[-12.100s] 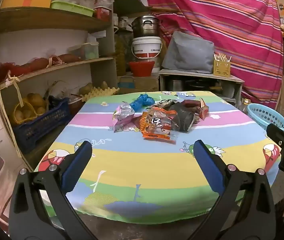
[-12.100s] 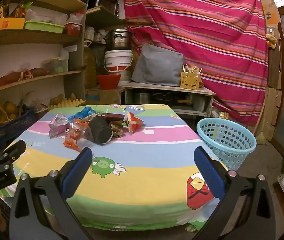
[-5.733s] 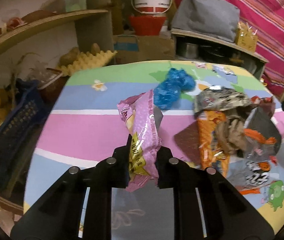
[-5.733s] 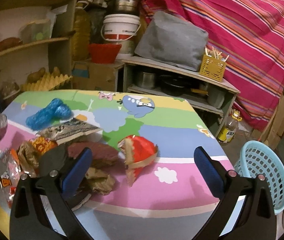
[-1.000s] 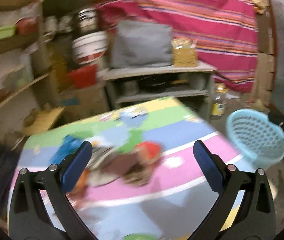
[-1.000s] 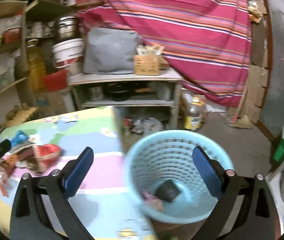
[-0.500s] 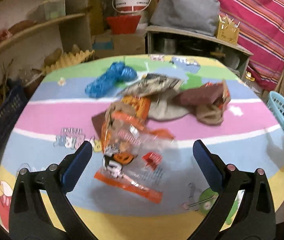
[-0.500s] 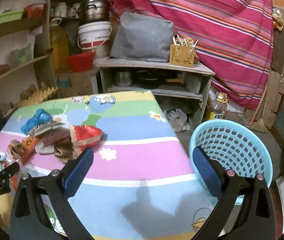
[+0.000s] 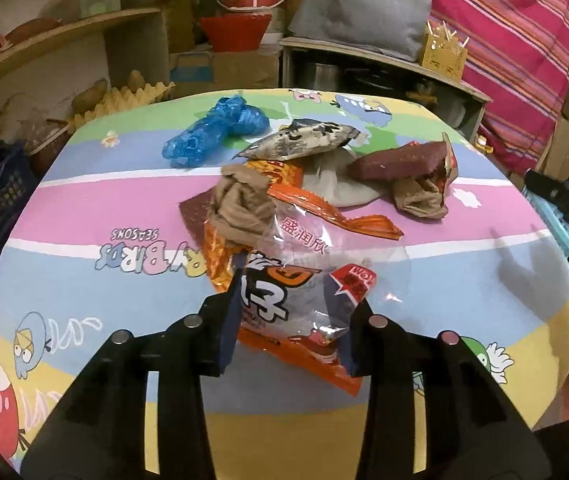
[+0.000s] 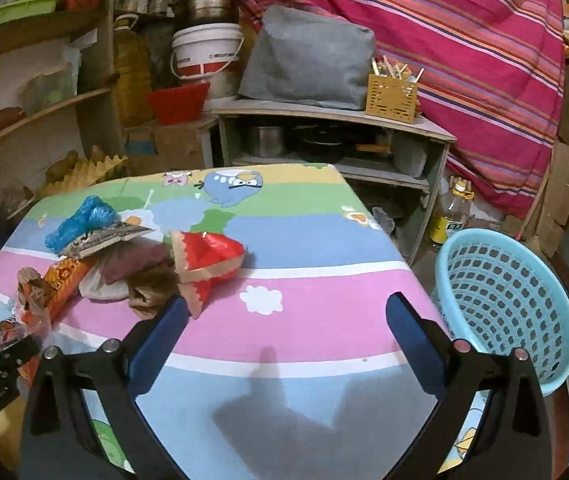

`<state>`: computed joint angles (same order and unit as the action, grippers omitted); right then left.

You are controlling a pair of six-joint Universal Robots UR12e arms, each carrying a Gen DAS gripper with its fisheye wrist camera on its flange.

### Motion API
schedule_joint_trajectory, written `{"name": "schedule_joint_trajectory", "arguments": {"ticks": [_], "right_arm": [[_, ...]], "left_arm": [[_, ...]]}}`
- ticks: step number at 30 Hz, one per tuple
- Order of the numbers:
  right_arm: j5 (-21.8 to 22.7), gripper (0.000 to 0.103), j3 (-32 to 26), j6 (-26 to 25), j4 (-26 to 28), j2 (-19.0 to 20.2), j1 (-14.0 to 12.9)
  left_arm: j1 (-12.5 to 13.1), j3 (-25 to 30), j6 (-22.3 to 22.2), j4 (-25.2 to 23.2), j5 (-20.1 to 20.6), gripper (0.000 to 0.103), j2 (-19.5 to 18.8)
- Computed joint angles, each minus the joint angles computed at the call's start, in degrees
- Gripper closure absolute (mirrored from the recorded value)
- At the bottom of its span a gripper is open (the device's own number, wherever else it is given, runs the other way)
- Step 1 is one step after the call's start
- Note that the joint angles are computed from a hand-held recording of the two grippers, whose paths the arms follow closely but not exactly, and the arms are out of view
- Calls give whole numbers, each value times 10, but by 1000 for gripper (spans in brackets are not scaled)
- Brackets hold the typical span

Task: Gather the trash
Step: 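Grasp the orange snack bag with the left gripper while the right gripper grasps red-and-white paper, then carry both items over the blue basket and open both grippers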

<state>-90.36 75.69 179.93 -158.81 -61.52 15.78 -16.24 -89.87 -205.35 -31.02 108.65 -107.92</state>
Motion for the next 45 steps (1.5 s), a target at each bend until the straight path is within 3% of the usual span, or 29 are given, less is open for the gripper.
{"name": "schedule_joint_trajectory", "arguments": {"ticks": [10, 14, 21, 23, 25, 27, 38, 45], "right_arm": [[14, 6, -39, 20, 34, 27, 6], [4, 6, -68, 5, 62, 46, 17], [-9, 8, -129, -5, 118, 83, 27], [-7, 18, -140, -14, 124, 89, 28], [6, 47, -159, -30, 148, 98, 28], [34, 62, -166, -36, 167, 101, 24], [75, 66, -110, -33, 103, 60, -7], [57, 66, -64, -18, 57, 22, -46]], "left_arm": [[6, -5, -2, 31, 30, 66, 22], [14, 6, 3, 32, 49, 66, 20], [25, 28, 3, 27, 47, 66, 6], [25, 35, 8, 24, 51, 66, 1], [25, 41, 11, 22, 54, 66, -3], [24, 45, 11, 17, 53, 66, -6], [4, 85, 14, 15, 57, 66, -31], [-23, 146, 27, 19, 52, 66, -71]]}}
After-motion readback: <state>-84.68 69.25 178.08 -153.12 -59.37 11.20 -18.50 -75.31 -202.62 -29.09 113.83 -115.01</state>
